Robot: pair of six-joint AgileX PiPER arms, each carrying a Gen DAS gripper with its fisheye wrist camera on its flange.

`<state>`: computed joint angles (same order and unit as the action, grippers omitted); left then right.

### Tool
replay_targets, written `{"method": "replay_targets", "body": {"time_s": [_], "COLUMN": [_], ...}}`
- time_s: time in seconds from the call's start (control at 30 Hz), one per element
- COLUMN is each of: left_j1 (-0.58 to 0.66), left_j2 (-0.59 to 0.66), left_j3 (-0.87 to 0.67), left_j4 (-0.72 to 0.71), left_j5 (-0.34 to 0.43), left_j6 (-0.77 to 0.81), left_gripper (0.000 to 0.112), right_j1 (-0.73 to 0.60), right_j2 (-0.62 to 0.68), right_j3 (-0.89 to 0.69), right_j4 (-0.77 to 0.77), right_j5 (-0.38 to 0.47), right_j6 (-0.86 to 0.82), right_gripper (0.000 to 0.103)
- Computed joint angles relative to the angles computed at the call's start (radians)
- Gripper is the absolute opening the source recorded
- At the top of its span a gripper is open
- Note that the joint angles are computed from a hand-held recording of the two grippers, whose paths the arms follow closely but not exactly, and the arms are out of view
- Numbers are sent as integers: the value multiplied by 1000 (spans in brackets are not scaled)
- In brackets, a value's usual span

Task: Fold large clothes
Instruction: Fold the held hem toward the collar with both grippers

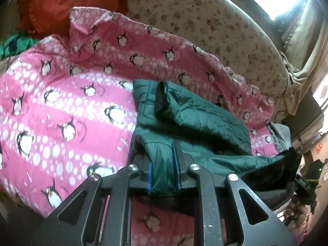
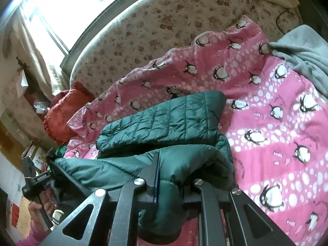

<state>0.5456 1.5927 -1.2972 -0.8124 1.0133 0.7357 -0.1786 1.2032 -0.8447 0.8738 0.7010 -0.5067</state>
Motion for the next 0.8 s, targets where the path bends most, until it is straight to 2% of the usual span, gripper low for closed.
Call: {"method": "replay_targets", "body": {"time_s": [0.33, 0.53, 0.8], "left_j1": [-94, -141, -211], "left_j2": [75, 155, 341], "left_j3": [-128, -241, -502], "left_j4": [67, 122, 233], "left_j5": [-69, -81, -35], "left_j6": [-115, -217, -415], "left_gripper": [16, 16, 16], "right_j1": [11, 39, 51], "right_j2": [129, 199, 325], "right_j3": [-101, -170, -315], "right_j4": [-23, -102, -186], "right_j5": [-38, -85, -81], "right_j6": [22, 114, 211], "right_gripper": [13, 13, 13]}}
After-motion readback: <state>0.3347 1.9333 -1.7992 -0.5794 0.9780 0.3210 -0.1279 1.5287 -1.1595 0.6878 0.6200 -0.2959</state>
